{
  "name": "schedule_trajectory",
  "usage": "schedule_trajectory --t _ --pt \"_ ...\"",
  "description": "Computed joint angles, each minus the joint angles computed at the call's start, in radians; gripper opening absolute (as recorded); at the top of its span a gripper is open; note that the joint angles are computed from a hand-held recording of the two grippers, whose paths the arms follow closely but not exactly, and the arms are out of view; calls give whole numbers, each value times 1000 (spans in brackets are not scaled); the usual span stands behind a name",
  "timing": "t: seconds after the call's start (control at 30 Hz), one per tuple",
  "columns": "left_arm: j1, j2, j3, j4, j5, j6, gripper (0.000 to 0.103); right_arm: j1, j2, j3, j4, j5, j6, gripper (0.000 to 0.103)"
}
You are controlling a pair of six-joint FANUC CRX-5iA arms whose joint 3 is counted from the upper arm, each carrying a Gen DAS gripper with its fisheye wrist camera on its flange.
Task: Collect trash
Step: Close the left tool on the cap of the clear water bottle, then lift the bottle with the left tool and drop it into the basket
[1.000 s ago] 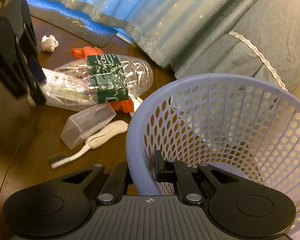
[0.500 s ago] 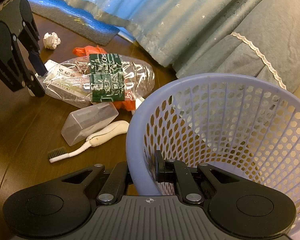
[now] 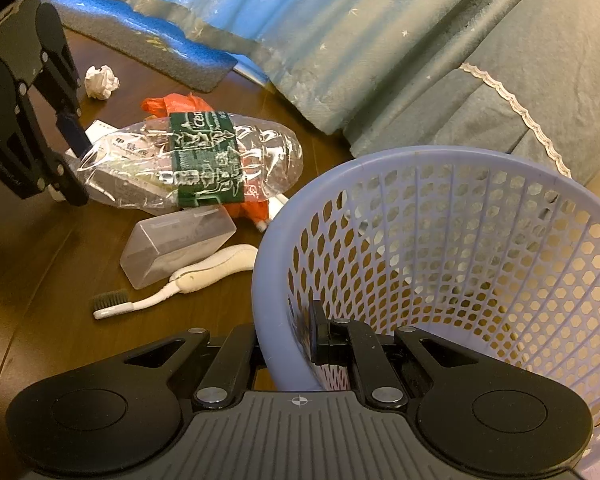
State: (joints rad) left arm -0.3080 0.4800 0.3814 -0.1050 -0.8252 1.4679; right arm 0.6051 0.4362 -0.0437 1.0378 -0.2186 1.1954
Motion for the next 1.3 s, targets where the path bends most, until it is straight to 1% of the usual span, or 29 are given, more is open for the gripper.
schedule_trajectory --t 0.17,0.3,0.4,0.43,0.57,0.73,0.83,0.97,1.13,1.3 --pt "-8 15 22 -9 -1 -7 31 -1 1 -1 7 0 -3 4" --pt "-6 17 17 20 -1 -16 31 -3 0 -5 18 3 -11 4" --pt "-8 24 21 32 -13 -13 33 -3 1 -6 24 4 -15 4" --pt "-10 26 24 29 -15 -9 33 -6 -2 -14 44 9 -33 4" --pt "-16 37 35 19 -18 -8 33 -7 -3 -16 47 11 -35 4" --pt "-16 38 31 29 -17 -15 30 -8 -3 -17 50 12 -38 4" --pt "-3 29 18 62 -18 -22 28 -8 -5 -18 50 13 -42 4" --pt "17 -3 -20 121 -4 -17 28 -7 -5 -17 49 11 -43 4" --pt "35 -52 -65 170 -3 5 27 -3 -2 -7 20 4 -12 4" --pt "54 -88 -88 223 -11 6 27 -2 0 -8 22 1 -7 4"
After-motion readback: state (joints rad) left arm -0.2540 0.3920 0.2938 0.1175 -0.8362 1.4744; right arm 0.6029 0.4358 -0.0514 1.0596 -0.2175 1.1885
